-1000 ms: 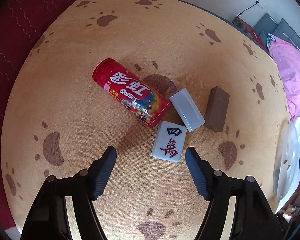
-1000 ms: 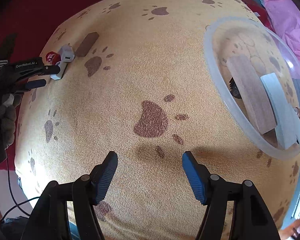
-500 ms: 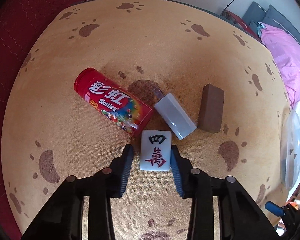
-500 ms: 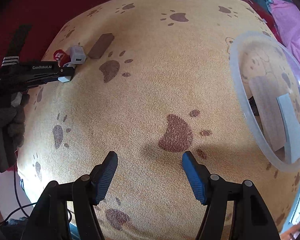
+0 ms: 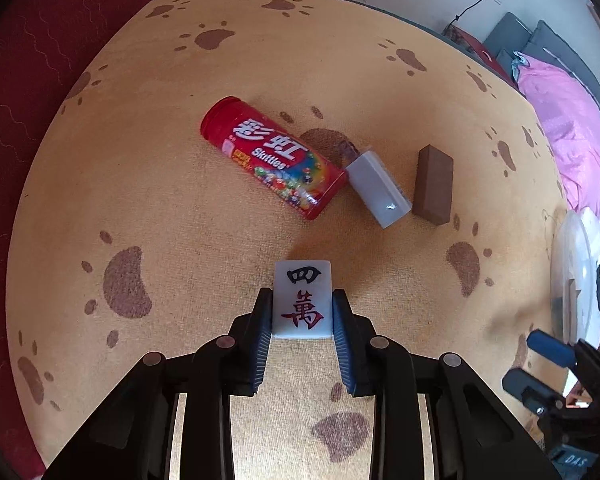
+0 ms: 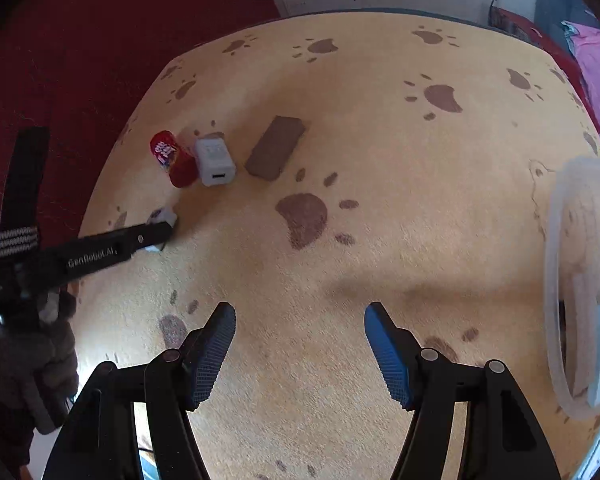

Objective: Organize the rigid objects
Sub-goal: 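Grasp the white charger cube with the right tool while the left tool holds the tile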

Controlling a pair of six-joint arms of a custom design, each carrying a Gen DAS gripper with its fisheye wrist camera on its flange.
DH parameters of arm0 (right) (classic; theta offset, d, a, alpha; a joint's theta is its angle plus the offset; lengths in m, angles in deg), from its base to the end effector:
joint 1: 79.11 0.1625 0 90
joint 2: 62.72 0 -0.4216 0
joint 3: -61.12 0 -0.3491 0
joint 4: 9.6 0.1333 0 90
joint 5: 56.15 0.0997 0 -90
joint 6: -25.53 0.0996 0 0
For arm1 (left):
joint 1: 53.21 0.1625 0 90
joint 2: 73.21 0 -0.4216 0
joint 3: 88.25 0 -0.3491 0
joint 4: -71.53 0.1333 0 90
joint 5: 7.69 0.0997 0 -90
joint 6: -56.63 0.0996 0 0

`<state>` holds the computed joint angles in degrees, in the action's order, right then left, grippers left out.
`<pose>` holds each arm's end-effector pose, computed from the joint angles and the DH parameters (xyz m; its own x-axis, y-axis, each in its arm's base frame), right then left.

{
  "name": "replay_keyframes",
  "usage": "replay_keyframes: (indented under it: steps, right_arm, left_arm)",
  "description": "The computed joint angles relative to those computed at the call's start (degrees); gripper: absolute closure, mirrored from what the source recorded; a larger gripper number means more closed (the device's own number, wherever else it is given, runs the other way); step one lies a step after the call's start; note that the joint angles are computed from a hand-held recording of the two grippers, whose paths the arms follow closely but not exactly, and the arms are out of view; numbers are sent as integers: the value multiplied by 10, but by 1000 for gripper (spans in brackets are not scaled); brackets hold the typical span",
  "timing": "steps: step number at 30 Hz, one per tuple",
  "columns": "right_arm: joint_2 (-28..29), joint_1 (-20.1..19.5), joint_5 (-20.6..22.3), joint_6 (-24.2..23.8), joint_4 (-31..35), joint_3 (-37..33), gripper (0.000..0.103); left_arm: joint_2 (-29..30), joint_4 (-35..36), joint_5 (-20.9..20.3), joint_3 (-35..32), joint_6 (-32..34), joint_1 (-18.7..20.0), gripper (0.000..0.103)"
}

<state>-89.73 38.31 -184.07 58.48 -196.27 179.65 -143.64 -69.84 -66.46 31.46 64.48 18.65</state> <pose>0.2817 -0.3864 -0.0643 -0.8584 0.2171 0.4648 0.0098 0.9128 -0.4082 0.0289 -0.5058 0.2137 -0.7683 0.3756 -0.5183 0.4200 0.9069 0.0346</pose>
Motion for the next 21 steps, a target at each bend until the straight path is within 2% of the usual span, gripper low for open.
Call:
replay_keyframes:
  steps: [10,21]
  right_arm:
    - [40,-7,9,-109,42,-133,33]
    - [76,-21,-19,-163,114,-218,39]
  left_arm:
    - [-40,15,-3,4,9,18,73]
    - [-52,19,-8,11,26,44,73]
